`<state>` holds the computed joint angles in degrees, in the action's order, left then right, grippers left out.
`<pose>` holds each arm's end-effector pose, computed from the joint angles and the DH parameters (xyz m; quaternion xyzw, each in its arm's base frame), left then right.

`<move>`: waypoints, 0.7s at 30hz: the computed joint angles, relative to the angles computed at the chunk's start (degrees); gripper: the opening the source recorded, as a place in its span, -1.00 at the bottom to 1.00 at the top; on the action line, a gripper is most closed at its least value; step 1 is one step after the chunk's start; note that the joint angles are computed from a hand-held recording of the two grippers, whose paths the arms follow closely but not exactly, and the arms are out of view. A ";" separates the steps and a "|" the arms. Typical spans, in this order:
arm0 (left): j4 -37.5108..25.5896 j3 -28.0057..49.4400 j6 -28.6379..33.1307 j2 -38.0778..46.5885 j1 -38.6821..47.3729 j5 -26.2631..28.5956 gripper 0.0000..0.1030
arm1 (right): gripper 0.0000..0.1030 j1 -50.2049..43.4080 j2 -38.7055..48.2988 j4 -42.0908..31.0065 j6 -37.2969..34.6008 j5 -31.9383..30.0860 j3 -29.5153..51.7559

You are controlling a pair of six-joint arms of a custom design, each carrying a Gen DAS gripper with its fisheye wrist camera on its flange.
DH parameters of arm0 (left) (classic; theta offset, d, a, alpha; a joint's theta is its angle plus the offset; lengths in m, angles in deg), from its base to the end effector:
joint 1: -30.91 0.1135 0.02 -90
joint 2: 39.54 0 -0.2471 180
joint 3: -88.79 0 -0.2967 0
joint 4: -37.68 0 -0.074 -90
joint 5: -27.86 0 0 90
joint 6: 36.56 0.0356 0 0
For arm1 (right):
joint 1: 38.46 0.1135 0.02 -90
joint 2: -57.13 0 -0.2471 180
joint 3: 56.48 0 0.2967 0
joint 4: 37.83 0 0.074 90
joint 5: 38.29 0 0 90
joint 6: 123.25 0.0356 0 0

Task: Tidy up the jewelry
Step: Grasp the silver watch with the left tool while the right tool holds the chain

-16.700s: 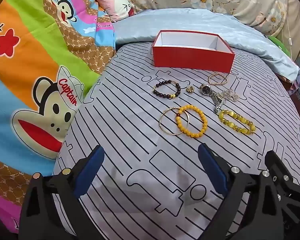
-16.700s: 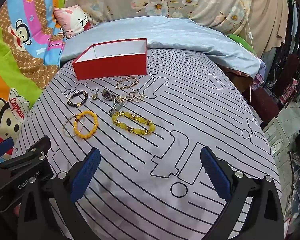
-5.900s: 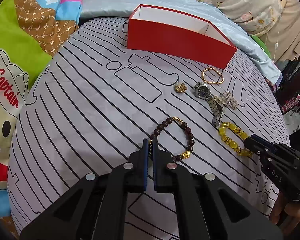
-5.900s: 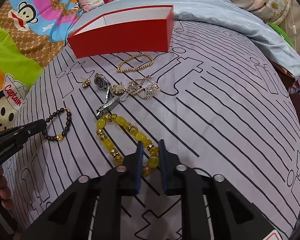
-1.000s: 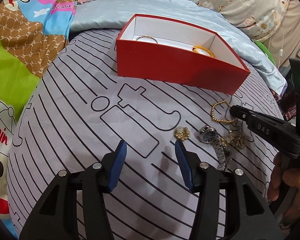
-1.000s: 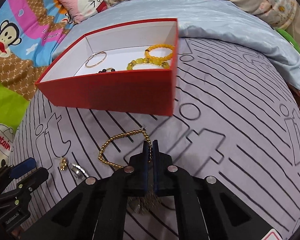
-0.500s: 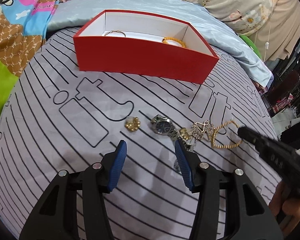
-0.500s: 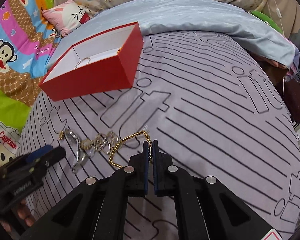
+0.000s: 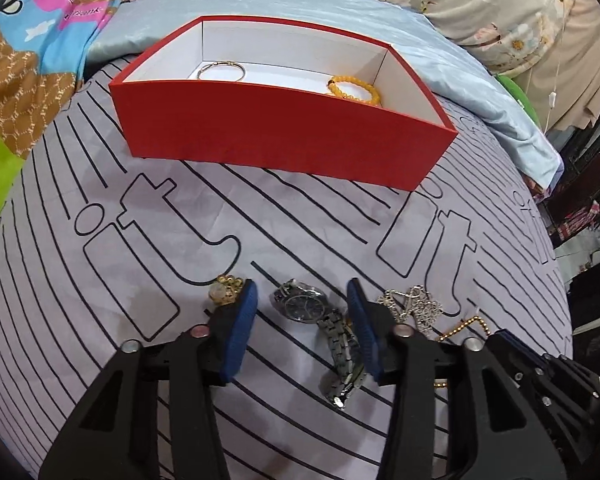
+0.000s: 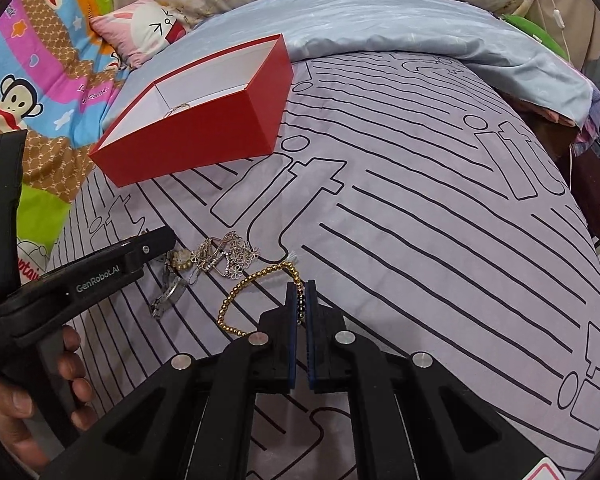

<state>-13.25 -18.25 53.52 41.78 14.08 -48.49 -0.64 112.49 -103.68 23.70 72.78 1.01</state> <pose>0.3151 -0.1041 0.2213 0.1719 0.9424 -0.1517 0.2434 0.1844 0.1269 0.2317 0.2001 0.9372 0.0439 0.2824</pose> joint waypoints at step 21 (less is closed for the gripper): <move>-8.18 -1.54 7.06 -9.65 8.80 6.58 -0.43 | -0.94 6.29 1.12 -2.03 0.77 4.69 7.14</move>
